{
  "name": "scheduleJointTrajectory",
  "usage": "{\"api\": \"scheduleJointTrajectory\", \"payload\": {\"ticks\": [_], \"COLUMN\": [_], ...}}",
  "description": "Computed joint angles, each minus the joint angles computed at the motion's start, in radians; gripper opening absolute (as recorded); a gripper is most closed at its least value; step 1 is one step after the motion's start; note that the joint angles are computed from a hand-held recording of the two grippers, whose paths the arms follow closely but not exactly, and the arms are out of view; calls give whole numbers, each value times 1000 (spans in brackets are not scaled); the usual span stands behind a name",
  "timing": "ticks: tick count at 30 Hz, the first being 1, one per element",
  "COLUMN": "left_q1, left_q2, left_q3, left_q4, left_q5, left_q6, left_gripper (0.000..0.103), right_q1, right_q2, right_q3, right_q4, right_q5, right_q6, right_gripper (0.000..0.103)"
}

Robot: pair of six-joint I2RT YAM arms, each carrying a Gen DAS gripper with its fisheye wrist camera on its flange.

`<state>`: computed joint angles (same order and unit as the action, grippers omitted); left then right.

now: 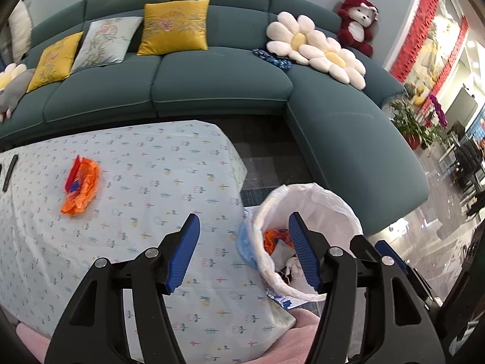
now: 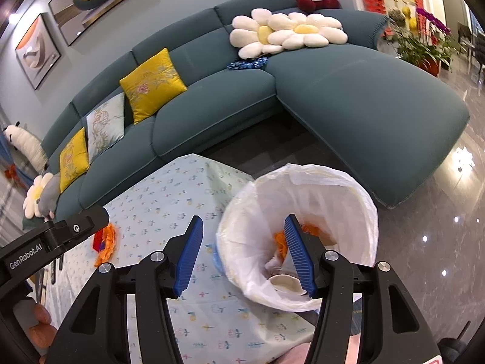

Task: Collect trash
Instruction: 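Move both open tools back over the table toward the remaining orange bag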

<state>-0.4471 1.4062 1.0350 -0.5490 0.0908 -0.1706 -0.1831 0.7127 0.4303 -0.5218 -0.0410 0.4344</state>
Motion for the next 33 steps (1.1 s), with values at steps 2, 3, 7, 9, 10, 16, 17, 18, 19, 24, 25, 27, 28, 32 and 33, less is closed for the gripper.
{"api": "scheduleJointTrajectory", "payload": {"ticks": [2,3,7,9,10,16,17,18,19,24,25,27,28,32,33], "left_q1": [29,45,104,138,156,279,297,324,346,475,493,545,570,660,685], "left_q2": [-10,-18,-39,-48,-50,-45,-43,-40,-36,-2,4,28,41,102,120], "left_q3": [-2,-4,-12,-19,-22,-38,-40,-41,-40,-34,-32,-26,-23,-4,1], "left_q4": [-6,-9,-17,-20,-21,-22,-22,-23,-25,-25,-26,-25,-23,-15,-8], "left_q5": [14,20,45,60,68,119,126,138,149,192,197,213,219,240,243], "left_q6": [9,15,38,52,58,108,117,125,132,190,198,223,235,280,297], "left_gripper": [58,58,58,58,58,59,59,59,60,63,63,64,64,64,64], "right_q1": [64,96,209,265,294,459,488,516,541,654,678,711,734,797,815], "right_q2": [5,10,26,43,51,137,157,177,197,307,337,384,419,534,572], "right_q3": [16,24,52,68,75,122,131,139,147,188,199,219,232,282,300], "right_q4": [-6,-8,-18,-19,-19,-3,2,7,13,49,59,75,86,121,132], "right_q5": [42,61,132,167,183,273,288,303,314,361,369,377,381,387,389], "right_q6": [30,44,97,123,135,208,221,235,247,300,312,329,341,362,367], "right_gripper": [56,56,56,56,56,56,56,56,56,56,56,56,56,56,56]}}
